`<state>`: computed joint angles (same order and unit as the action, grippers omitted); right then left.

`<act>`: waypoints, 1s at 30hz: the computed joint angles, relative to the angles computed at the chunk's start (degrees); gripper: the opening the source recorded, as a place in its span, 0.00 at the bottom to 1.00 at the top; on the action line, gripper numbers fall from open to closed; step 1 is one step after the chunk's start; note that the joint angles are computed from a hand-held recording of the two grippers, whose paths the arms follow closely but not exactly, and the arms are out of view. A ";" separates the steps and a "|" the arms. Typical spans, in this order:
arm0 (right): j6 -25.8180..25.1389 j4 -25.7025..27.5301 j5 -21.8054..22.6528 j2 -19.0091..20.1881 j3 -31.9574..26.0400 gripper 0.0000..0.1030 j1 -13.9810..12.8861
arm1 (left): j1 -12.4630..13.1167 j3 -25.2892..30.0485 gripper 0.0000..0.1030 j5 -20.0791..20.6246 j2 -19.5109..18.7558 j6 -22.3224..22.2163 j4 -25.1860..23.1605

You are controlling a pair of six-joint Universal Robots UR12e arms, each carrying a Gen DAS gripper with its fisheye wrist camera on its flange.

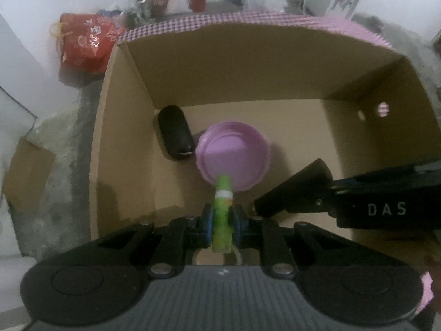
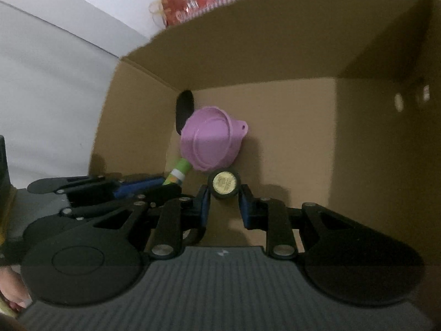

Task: Organize rigid objects
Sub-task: 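Carry the black cylinder and green glue stick with both grippers into the box, then open both grippers to drop the cylinder and glue stick in the box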

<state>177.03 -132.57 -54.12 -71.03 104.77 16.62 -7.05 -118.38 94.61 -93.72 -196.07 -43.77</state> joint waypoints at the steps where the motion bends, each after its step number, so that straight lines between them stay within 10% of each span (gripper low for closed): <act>1: 0.18 0.61 -0.47 0.25 -0.38 0.24 0.15 | -0.08 0.14 0.17 0.81 -0.34 -0.04 0.01; 16: 3.31 0.07 1.93 -0.66 0.19 0.54 -1.60 | -0.50 -0.73 0.50 1.56 0.76 -0.39 5.06; 30: -0.02 -9.29 10.52 -13.14 11.37 0.62 -8.61 | -0.66 -7.29 0.77 -1.99 11.25 -0.64 17.16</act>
<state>177.01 -141.87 -43.60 -84.17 116.14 8.02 -7.71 -125.67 92.62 -82.47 -196.71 -26.61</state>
